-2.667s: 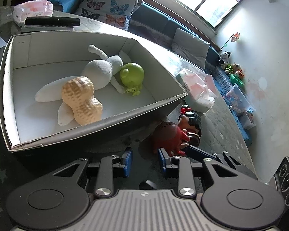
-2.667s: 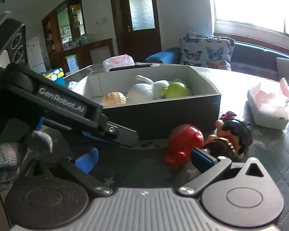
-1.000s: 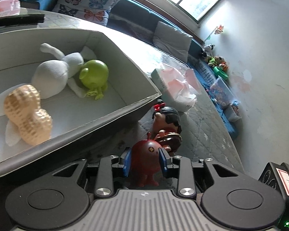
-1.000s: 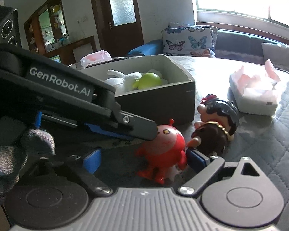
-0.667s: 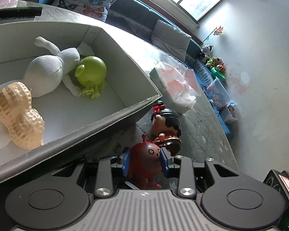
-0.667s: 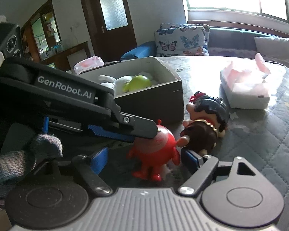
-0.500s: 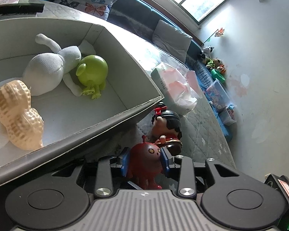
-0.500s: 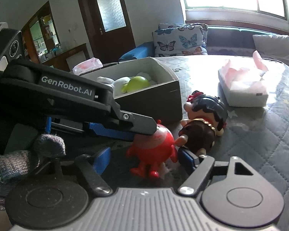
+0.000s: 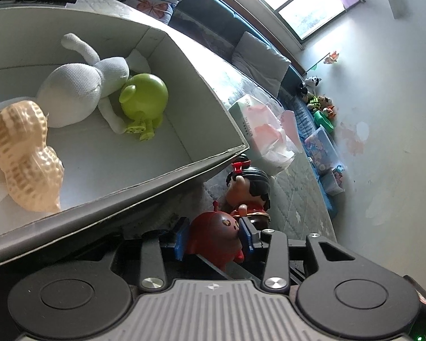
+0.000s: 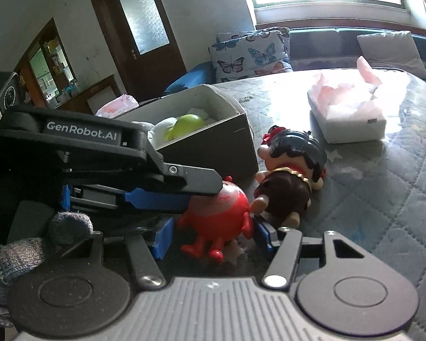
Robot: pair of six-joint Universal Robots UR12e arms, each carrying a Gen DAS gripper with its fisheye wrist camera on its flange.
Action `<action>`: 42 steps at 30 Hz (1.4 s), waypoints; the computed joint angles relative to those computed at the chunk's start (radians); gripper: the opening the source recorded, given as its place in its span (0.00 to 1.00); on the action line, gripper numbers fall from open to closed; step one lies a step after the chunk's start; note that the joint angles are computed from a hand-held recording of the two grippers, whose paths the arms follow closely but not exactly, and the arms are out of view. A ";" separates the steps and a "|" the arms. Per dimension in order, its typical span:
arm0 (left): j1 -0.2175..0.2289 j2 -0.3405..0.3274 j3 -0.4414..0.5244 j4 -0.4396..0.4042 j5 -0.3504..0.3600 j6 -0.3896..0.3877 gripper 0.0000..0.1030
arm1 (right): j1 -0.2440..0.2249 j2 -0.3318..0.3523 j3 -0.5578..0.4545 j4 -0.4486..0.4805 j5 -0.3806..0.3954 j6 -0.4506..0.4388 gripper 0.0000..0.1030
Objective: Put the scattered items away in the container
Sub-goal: 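Lower the left tool onto the red round figure and grasp it, then carry the red figure into the box with the left tool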
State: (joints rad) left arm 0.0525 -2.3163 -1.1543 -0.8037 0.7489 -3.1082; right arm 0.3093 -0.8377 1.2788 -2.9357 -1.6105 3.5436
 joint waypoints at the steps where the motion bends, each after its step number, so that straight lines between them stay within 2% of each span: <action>1: 0.001 0.001 -0.002 0.002 -0.001 -0.004 0.41 | 0.000 -0.001 0.002 -0.003 0.000 0.001 0.54; 5: 0.002 0.001 -0.005 0.002 0.001 -0.007 0.43 | -0.001 -0.003 0.007 -0.009 0.003 0.014 0.48; 10: 0.001 0.001 -0.005 0.004 0.005 -0.007 0.45 | 0.001 -0.004 0.012 -0.015 0.002 0.019 0.47; 19: 0.011 0.036 -0.069 0.083 0.011 -0.013 0.44 | 0.001 -0.012 0.021 -0.020 0.036 0.019 0.45; 23: 0.023 0.056 -0.100 0.145 -0.004 -0.041 0.44 | 0.009 -0.016 0.017 -0.026 0.039 -0.011 0.45; 29: 0.037 0.073 -0.115 0.305 -0.023 -0.118 0.44 | 0.020 -0.013 -0.023 -0.065 0.029 -0.075 0.45; 32: 0.043 0.062 -0.094 0.379 -0.026 -0.165 0.44 | 0.023 0.006 -0.075 -0.072 0.029 -0.113 0.45; 35: 0.046 0.037 -0.047 0.409 -0.013 -0.205 0.44 | 0.022 0.032 -0.136 -0.058 0.038 -0.144 0.45; 37: 0.045 0.021 -0.015 0.399 0.010 -0.217 0.44 | 0.019 0.057 -0.184 -0.034 0.054 -0.159 0.45; 42: 0.044 -0.029 0.072 0.302 0.051 -0.223 0.44 | 0.009 0.120 -0.307 0.082 0.102 -0.172 0.45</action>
State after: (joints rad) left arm 0.0962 -2.3453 -1.0819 -0.5013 0.8000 -3.3315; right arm 0.3182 -0.7176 0.9713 -2.8532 -1.5088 3.3715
